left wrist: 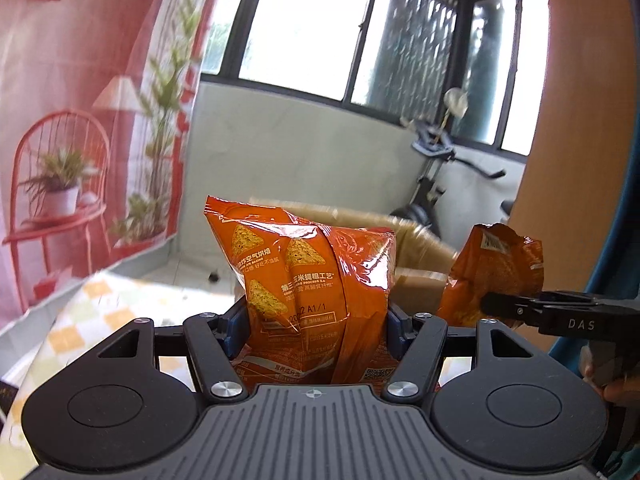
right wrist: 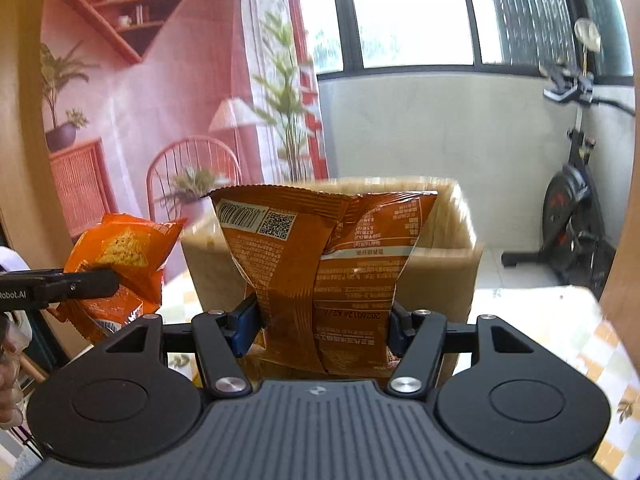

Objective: Organize snacks
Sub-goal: 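Lift both orange bags over the box and open both tools to release them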

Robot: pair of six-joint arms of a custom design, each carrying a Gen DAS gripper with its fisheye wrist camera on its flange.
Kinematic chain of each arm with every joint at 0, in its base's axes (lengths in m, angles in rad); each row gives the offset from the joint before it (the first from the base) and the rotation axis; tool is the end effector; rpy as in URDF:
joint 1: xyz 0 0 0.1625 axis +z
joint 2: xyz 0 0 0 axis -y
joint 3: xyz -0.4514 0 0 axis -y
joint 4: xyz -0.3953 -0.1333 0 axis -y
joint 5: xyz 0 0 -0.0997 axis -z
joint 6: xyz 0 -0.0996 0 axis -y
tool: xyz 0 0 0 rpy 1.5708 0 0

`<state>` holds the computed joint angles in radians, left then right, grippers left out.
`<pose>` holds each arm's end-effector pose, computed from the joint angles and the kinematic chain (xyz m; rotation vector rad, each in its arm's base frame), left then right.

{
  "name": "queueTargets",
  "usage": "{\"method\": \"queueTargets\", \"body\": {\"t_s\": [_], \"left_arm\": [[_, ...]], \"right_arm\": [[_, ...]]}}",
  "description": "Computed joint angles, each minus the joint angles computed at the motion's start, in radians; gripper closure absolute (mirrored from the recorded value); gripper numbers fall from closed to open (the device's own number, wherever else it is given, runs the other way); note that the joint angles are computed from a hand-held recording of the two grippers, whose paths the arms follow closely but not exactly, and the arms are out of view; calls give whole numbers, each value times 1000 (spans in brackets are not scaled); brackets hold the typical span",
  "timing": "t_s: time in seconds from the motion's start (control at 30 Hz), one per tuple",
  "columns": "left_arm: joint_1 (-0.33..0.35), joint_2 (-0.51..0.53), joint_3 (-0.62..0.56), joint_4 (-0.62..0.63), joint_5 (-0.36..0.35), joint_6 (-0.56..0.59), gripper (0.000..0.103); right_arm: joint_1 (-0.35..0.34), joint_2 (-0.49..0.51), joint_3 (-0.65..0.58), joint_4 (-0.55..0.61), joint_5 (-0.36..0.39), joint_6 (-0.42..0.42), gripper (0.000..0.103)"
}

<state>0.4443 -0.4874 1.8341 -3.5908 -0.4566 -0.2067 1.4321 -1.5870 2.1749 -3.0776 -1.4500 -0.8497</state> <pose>-0.4388 -0.4555 0.0163 0.5510 2.2013 -1.4638 0.0802 -0.4764 0.4139 0.9601 -2.3666 1.1851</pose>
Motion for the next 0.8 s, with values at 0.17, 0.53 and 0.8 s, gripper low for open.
{"method": "queueTargets", "body": {"t_s": [0.17, 0.53, 0.8], "left_arm": [[16, 32, -96, -85, -14, 166, 35], [90, 89, -295, -75, -99, 308, 35], [149, 131, -404, 39, -129, 308, 35]], "right_arm": [[7, -10, -25, -20, 51, 8, 40], [43, 97, -152, -102, 50, -19, 40], [55, 233, -262, -119, 17, -42, 40]]}}
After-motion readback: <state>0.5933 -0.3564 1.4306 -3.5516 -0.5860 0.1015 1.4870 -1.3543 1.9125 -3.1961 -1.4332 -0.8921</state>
